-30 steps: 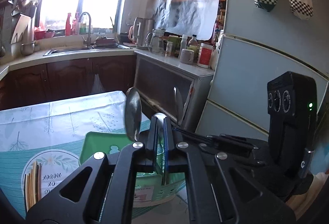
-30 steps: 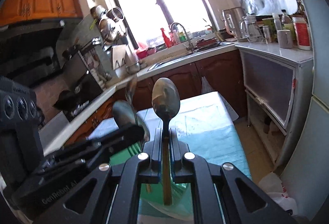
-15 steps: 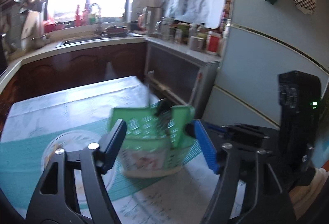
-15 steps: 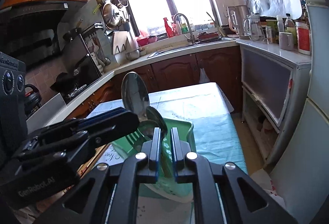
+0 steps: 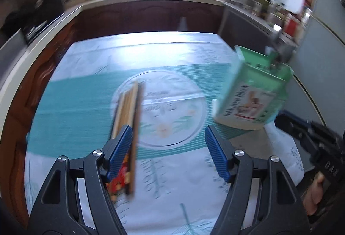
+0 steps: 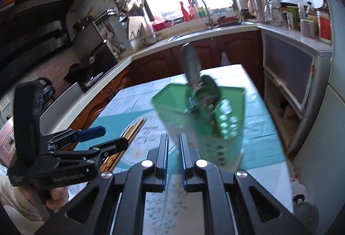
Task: Organize utensils
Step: 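Move both tools back over the chopsticks on the table, then grasp a brown chopstick with the right tool while the left approaches the chopstick row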
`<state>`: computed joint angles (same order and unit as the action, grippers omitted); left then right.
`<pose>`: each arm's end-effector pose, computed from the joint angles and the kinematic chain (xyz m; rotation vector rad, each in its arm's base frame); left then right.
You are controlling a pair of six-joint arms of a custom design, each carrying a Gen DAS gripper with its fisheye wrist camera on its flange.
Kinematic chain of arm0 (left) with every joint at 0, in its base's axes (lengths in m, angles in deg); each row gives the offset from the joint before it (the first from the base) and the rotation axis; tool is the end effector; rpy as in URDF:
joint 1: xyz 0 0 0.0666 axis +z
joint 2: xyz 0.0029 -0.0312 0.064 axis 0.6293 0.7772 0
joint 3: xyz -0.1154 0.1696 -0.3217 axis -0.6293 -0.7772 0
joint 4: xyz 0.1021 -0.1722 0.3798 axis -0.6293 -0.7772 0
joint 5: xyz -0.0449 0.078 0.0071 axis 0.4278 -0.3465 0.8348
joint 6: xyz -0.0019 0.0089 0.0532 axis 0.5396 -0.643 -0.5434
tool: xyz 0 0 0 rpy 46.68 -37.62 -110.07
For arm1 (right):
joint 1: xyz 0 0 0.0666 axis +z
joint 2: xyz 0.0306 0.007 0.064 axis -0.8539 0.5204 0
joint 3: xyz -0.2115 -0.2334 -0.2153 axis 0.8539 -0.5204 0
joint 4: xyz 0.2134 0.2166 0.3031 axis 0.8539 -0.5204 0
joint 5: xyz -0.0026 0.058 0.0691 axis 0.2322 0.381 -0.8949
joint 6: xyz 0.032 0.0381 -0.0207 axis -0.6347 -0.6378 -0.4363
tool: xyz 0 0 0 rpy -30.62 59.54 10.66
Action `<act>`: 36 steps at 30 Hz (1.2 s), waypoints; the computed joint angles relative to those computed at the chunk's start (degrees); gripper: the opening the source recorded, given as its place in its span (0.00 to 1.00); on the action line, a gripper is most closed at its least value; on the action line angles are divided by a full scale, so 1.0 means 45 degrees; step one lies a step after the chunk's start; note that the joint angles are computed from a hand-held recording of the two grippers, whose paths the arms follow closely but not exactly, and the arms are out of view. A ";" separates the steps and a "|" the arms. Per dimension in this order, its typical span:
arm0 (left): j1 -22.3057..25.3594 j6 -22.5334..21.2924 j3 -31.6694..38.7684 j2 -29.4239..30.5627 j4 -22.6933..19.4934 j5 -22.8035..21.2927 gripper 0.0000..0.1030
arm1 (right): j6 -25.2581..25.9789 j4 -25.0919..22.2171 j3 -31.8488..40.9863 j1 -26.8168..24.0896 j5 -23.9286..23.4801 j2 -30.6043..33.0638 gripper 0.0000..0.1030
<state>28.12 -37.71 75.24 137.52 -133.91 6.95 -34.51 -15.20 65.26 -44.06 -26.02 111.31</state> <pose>0.4361 -0.0828 0.4274 -0.0346 2.4394 -0.1282 0.4301 0.1202 0.4324 -0.1926 2.1969 0.5244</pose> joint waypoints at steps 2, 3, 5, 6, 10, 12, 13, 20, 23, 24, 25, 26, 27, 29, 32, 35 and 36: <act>0.0415 0.0199 -0.0227 -0.0190 0.0017 0.0305 0.65 | -0.0017 -0.0179 0.0057 0.0251 0.0018 0.0084 0.10; 0.0648 0.0252 -0.0385 -0.0312 0.0041 0.0476 0.65 | -0.0020 -0.0352 0.0177 0.0442 0.0008 0.0228 0.10; 0.0900 0.0321 -0.0545 -0.0433 0.0035 0.0746 0.65 | 0.0009 -0.0570 0.0323 0.0721 0.0084 0.0403 0.10; 0.0901 0.0434 -0.0507 -0.0414 0.0018 0.0811 0.65 | 0.0022 -0.0748 0.0492 0.0914 0.0110 0.0583 0.10; 0.1218 0.0711 -0.0752 -0.0627 0.0245 0.1454 0.65 | 0.0189 -0.1155 0.0899 0.1484 0.0275 0.0992 0.10; 0.1262 0.0842 -0.0742 -0.0563 0.0298 0.1640 0.65 | 0.0356 -0.1303 0.1112 0.1816 0.0449 0.1204 0.10; 0.1282 0.0918 -0.0753 -0.0570 0.0296 0.1712 0.65 | 0.0455 -0.1359 0.1188 0.1940 0.0554 0.1281 0.10; 0.1478 0.0990 -0.0688 -0.0364 0.0049 0.2152 0.72 | 0.0704 -0.1870 0.1645 0.2505 0.0911 0.1759 0.10; 0.1534 0.0992 -0.0710 -0.0309 0.0009 0.2370 0.74 | 0.0628 -0.2177 0.1855 0.2616 0.1030 0.1981 0.10; 0.1628 0.1003 -0.0743 -0.0304 0.0050 0.2590 0.74 | 0.0600 -0.2295 0.1925 0.2657 0.1058 0.2070 0.10; 0.1726 0.1048 -0.0802 -0.0322 0.0131 0.2770 0.74 | 0.0593 -0.2387 0.1976 0.2670 0.1045 0.2121 0.10; 0.1829 0.1108 -0.0888 -0.0354 0.0215 0.2923 0.74 | 0.0589 -0.2482 0.2061 0.2706 0.1072 0.2202 0.10; 0.2050 0.1183 -0.0941 -0.0337 0.0298 0.3237 0.74 | 0.0612 -0.2583 0.2133 0.2764 0.1106 0.2291 0.10; 0.2370 0.1340 -0.0832 -0.0088 0.0082 0.3281 0.74 | 0.0691 -0.2785 0.2309 0.2869 0.1156 0.2483 0.10; 0.2778 0.1308 -0.0424 0.0601 -0.0775 0.2515 0.74 | 0.0851 -0.3178 0.2772 0.3103 0.1486 0.2953 0.10; 0.3233 0.1335 -0.0105 0.1151 -0.1400 0.2454 0.73 | 0.0909 -0.3586 0.3385 0.3314 0.1741 0.3546 0.10; 0.3292 0.1232 0.0051 0.1359 -0.1648 0.2162 0.71 | 0.0775 -0.3878 0.3747 0.3347 0.1676 0.3881 0.10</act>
